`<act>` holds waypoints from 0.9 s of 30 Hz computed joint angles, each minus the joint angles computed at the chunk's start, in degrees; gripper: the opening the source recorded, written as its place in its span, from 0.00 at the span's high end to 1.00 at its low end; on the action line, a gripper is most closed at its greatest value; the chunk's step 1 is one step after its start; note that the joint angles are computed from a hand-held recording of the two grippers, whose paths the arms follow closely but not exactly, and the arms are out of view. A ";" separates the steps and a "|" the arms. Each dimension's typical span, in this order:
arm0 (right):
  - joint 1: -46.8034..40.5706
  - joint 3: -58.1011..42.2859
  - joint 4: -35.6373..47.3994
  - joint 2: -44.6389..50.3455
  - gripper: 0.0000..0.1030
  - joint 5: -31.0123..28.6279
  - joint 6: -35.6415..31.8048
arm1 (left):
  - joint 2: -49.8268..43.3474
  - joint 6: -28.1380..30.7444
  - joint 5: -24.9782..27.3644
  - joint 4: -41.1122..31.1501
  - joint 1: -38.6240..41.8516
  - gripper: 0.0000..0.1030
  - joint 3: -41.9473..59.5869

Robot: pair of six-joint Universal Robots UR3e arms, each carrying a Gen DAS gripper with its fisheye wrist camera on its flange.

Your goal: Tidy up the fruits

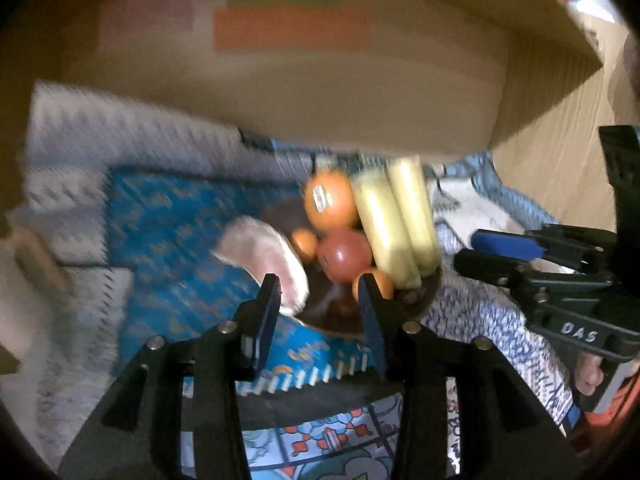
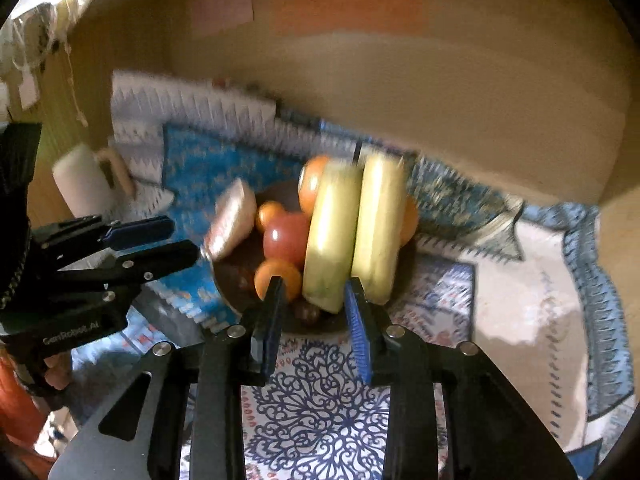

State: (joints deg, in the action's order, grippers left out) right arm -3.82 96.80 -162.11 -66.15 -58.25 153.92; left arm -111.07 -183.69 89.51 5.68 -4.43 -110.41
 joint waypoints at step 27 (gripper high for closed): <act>-18.59 38.74 -31.10 -41.34 0.17 17.53 18.26 | 23.52 -0.84 28.55 21.16 -21.85 0.11 -16.42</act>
